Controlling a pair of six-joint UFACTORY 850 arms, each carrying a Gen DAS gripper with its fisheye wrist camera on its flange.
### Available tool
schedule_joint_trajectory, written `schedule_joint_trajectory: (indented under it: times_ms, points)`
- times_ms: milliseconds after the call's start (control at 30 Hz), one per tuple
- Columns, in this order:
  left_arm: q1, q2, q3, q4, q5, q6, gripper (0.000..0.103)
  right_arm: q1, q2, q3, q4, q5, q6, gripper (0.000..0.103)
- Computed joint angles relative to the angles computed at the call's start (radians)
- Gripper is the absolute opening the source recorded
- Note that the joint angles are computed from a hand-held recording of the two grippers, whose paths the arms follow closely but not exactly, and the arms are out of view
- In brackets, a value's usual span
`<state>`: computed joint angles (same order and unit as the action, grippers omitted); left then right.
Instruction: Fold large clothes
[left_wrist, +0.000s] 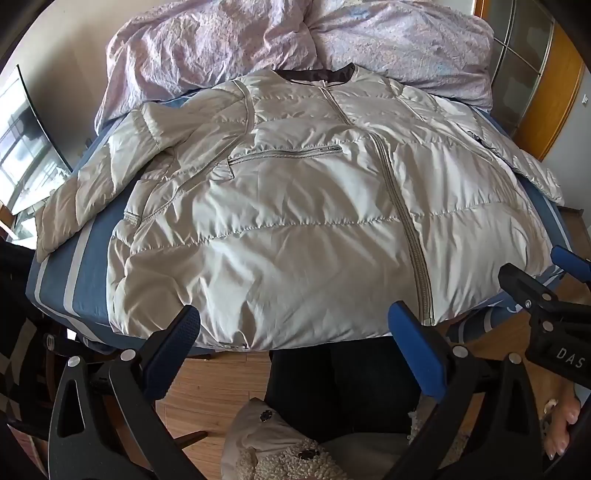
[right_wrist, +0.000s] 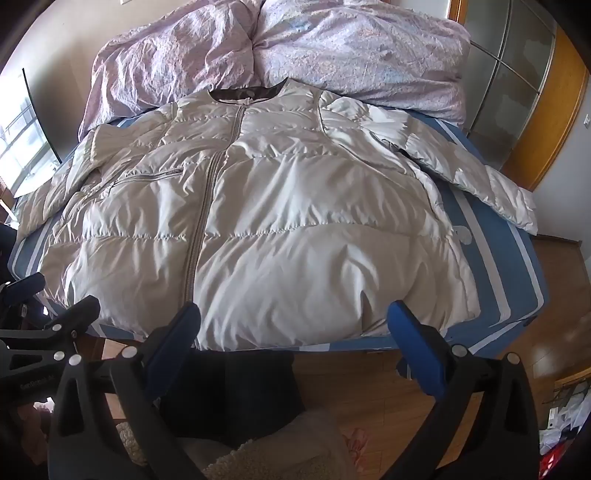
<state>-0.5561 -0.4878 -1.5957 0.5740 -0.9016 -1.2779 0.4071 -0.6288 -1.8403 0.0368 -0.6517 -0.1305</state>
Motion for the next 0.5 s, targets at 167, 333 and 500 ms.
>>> schedule_joint_trajectory:
  times_ms: [167,333,500]
  points:
    - [0.001,0.0,0.0,-0.001,-0.001,0.0,0.102,0.001,0.002,0.0,0.004,-0.003,-0.004,0.101]
    - [0.002,-0.004,-0.003,-0.001,-0.001,0.003,0.102,-0.001,-0.002,-0.006,0.006,-0.007,-0.005,0.101]
    - [0.0,-0.001,-0.001,0.001,-0.002,-0.001,0.102,-0.001,-0.003,-0.007,0.005,-0.008,-0.005,0.101]
